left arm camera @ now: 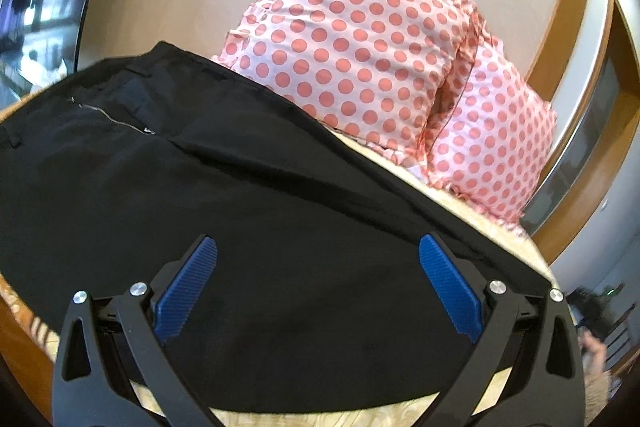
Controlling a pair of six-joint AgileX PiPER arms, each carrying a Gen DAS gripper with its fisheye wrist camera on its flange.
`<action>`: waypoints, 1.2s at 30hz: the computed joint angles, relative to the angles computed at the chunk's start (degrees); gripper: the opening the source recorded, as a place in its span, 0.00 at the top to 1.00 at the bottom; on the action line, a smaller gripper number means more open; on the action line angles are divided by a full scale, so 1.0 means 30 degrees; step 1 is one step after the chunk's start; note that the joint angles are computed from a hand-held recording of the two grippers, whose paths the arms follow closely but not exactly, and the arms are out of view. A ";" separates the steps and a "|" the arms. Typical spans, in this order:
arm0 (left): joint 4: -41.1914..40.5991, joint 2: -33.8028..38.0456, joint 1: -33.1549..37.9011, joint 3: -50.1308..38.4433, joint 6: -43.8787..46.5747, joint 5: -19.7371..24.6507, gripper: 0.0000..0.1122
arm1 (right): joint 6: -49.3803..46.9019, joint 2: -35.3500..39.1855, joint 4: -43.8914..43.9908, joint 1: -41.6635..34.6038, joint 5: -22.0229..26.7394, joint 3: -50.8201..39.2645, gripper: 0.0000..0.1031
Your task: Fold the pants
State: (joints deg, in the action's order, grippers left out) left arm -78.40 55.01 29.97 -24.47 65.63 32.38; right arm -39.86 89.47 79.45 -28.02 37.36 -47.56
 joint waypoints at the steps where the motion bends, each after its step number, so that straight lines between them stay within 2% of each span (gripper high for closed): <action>1: -0.0183 0.0255 0.0147 -0.0172 -0.0007 0.0032 0.10 | -0.0577 0.0631 0.0642 0.0017 0.0158 -0.0241 0.87; 2: 0.0065 0.0441 0.0443 -0.0389 -0.0359 0.0172 0.10 | -0.1918 0.1403 0.1977 -0.0247 0.0857 -0.0381 0.97; 5: 0.1885 0.1950 0.1511 -0.2173 -0.2291 0.1327 0.10 | -0.4703 0.1328 0.4092 -0.0989 0.1941 -0.0048 0.97; 6: 0.2405 0.2892 0.2082 -0.3226 -0.3071 0.2034 0.10 | -0.6108 0.0828 0.5055 -0.1610 0.2793 0.0468 0.98; 8: 0.2690 0.4067 0.2637 -0.4518 -0.3772 0.2681 0.10 | -0.7091 -0.0253 0.5474 -0.2327 0.3147 0.1080 0.98; 10: 0.3417 0.5983 0.2315 -0.6868 -0.5115 0.2668 0.11 | -0.7355 -0.1177 0.5342 -0.3199 0.3567 0.1534 0.98; 13: 0.5621 0.8817 0.0916 -1.0519 -0.8016 0.1832 0.11 | -0.7416 -0.1526 0.5161 -0.3493 0.3749 0.1681 0.98; 16: 1.0032 1.2453 -0.0805 -1.5415 -1.3435 0.1111 0.16 | -0.7440 -0.1528 0.5137 -0.3543 0.3789 0.1784 0.98; 18: 1.3194 1.5267 -0.1643 -1.9234 -1.7205 0.1651 0.20 | -0.7346 -0.1471 0.5128 -0.3474 0.3780 0.1716 0.98; 21: 1.7090 1.9301 -0.2487 -2.4963 -2.2096 0.3700 0.23 | -0.7174 -0.1379 0.4776 -0.3515 0.3875 0.1618 0.98; 22: 1.8424 2.0691 -0.2808 -2.6873 -2.3664 0.4303 0.28 | -0.7191 -0.1400 0.4662 -0.3613 0.3948 0.1640 0.98; 24: 2.0220 2.3039 -0.3048 -3.0692 -2.5782 0.6667 0.37 | -0.7256 -0.1475 0.4432 -0.3637 0.3918 0.1600 0.98; 25: 2.0803 2.3910 -0.3071 -3.2081 -2.6408 0.7522 0.59 | -0.7335 -0.1532 0.4360 -0.3574 0.3800 0.1552 0.98; 26: 2.0963 2.4425 -0.3012 -3.2707 -2.6699 0.7868 0.75 | -0.7464 -0.1561 0.4324 -0.3443 0.3619 0.1466 0.98; 27: 2.0711 2.4591 -0.2788 -3.2569 -2.6832 0.7843 0.88 | -0.7585 -0.1542 0.4354 -0.3376 0.3585 0.1394 0.98; 28: 2.0007 2.4208 -0.2461 -3.1666 -2.6534 0.7394 0.91 | -0.7648 -0.1536 0.4392 -0.3250 0.3440 0.1285 0.98; 32: 1.6406 1.9129 -0.0986 -2.4271 -2.2415 0.3354 0.93 | -0.7638 -0.1316 0.4413 -0.3144 0.3402 0.0490 0.98; 35: 1.2914 1.3400 0.0949 -1.8542 -1.7315 0.2725 0.92 | -0.8165 -0.1978 0.4946 -0.3922 0.3832 0.0476 0.98; 36: 1.1446 1.1490 0.2047 -1.6633 -1.5417 0.3205 0.92 | -0.8408 -0.2325 0.4958 -0.4310 0.3908 0.0591 0.98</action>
State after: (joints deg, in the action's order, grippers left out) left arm -44.06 89.48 36.11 -74.37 19.38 41.99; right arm -65.08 82.49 94.33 -40.95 49.08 -45.79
